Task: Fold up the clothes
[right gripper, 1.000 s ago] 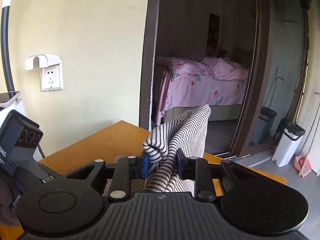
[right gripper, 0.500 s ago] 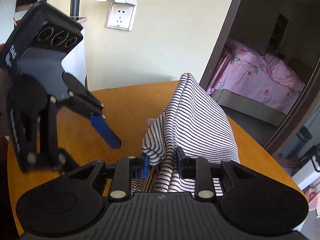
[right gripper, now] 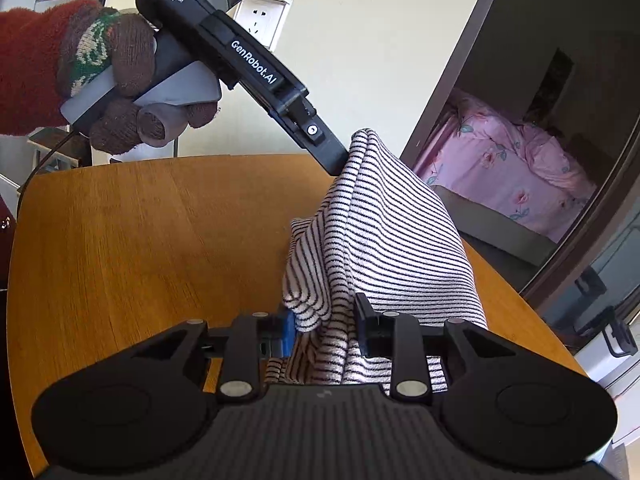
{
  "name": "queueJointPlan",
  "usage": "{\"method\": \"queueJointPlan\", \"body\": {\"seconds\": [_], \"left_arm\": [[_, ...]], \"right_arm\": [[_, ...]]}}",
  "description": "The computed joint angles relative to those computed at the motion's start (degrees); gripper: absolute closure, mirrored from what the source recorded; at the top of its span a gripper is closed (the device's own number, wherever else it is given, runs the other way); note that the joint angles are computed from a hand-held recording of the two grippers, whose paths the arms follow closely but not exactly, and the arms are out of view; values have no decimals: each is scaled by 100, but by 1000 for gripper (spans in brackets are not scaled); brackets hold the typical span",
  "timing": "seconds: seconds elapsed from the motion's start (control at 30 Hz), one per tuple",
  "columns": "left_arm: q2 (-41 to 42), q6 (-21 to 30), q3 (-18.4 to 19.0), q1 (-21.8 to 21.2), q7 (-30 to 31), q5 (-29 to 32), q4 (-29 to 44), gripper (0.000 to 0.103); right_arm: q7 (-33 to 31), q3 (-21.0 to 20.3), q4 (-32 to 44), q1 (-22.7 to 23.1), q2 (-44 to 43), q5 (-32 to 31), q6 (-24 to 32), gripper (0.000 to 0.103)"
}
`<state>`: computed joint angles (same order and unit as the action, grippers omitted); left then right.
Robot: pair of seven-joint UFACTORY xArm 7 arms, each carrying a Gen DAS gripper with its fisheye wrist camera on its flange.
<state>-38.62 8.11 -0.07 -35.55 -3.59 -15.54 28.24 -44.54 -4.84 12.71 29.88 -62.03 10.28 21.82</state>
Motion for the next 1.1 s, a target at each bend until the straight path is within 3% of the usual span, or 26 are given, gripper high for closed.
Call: {"method": "queueJointPlan", "body": {"seconds": [0.07, 0.13, 0.2, 0.27, 0.4, 0.47, 0.57, 0.7, 0.77, 0.83, 0.87, 0.93, 1.07, 1.1], "left_arm": [[-62, -482, 341, -523, 155, -231, -27, 7], [-226, -760, 320, -541, 52, -227, -60, 6], [-368, -862, -12, -186, -253, -106, -47, 5], [-346, -1028, 132, -453, -386, -54, 24, 5], [224, -1491, 1059, -1891, -283, 105, 240, 7], [527, -1650, 1674, -2676, -235, 214, 321, 14], [964, -1682, 2477, -3420, -411, 222, 328, 15], [1104, -1897, 2920, -3655, -691, 248, 2, 20], [1051, -2026, 3017, -3682, -806, 377, -151, 20], [989, -2090, 3076, -3689, -926, 511, -239, 20], [970, -2125, 3135, -3723, -988, 580, -268, 20], [983, -2205, 3210, -3755, -1095, 731, -304, 19], [1045, -2328, 3194, -3695, -1348, 989, -352, 17], [1065, -2348, 3192, -3679, -1413, 1052, -351, 17]], "right_arm": [[-41, 155, -102, -23, -57, -108, -56, 74], [-67, 282, -235, -37, -199, -225, -53, 74], [-82, 339, -327, -29, -275, -318, -81, 73], [-52, 346, -360, -6, -269, -356, -114, 73], [90, 395, -367, -3, -251, -402, -144, 72], [127, 400, -382, -15, -305, -443, -116, 72], [146, 303, -344, -29, -375, -444, 19, 72], [162, -15, -188, -18, -500, -228, 293, 65], [229, -210, 5, -6, -458, -5, 487, 55], [328, -458, 226, 10, -358, 316, 598, 40], [372, -559, 307, 2, -299, 474, 574, 34], [491, -727, 364, -24, -228, 803, 373, 15], [715, -1025, 292, -73, -209, 1288, -37, 11], [773, -1025, 269, -147, -172, 1319, -98, 4]]}}
